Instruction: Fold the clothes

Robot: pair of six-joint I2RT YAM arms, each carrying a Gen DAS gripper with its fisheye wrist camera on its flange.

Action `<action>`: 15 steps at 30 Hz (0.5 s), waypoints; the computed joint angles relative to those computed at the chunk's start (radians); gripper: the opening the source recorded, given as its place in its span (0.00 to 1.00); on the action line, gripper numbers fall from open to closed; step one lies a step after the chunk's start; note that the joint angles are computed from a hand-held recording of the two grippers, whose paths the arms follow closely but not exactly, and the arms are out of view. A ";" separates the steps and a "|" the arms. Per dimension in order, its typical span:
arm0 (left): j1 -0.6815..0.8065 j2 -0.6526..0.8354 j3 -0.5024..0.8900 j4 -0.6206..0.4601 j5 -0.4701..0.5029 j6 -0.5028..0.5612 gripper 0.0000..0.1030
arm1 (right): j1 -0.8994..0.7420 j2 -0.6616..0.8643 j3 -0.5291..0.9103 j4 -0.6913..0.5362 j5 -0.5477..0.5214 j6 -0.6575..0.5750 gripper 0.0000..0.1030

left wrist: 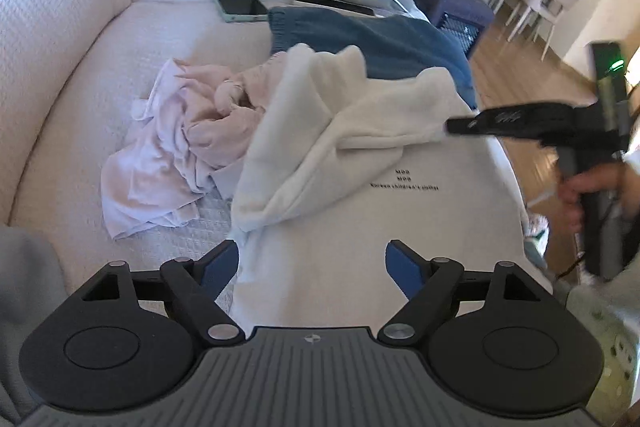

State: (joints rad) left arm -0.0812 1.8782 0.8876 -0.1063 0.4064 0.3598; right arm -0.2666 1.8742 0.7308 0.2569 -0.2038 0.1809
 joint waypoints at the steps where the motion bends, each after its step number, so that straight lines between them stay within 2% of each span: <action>1: -0.005 -0.010 -0.010 0.005 -0.005 -0.001 0.79 | -0.013 -0.059 -0.040 -0.003 -0.005 -0.012 0.09; 4: -0.013 -0.031 -0.023 0.004 -0.011 -0.006 0.80 | -0.082 -0.262 -0.154 -0.055 -0.054 -0.057 0.08; 7: -0.021 -0.073 -0.067 0.027 -0.014 -0.006 0.81 | -0.167 -0.430 -0.216 -0.188 -0.108 -0.076 0.07; 8: -0.022 -0.084 -0.080 0.036 -0.014 -0.008 0.82 | -0.195 -0.475 -0.232 -0.233 -0.123 -0.085 0.01; 9: -0.024 -0.094 -0.093 0.044 -0.014 -0.012 0.82 | -0.224 -0.517 -0.246 -0.280 -0.137 -0.097 0.01; 12: -0.029 -0.126 -0.132 0.055 -0.025 -0.025 0.82 | -0.285 -0.525 -0.281 -0.336 -0.189 -0.141 0.01; 15: -0.032 -0.181 -0.181 0.060 -0.032 -0.020 0.82 | -0.317 -0.523 -0.332 -0.317 -0.229 -0.181 0.04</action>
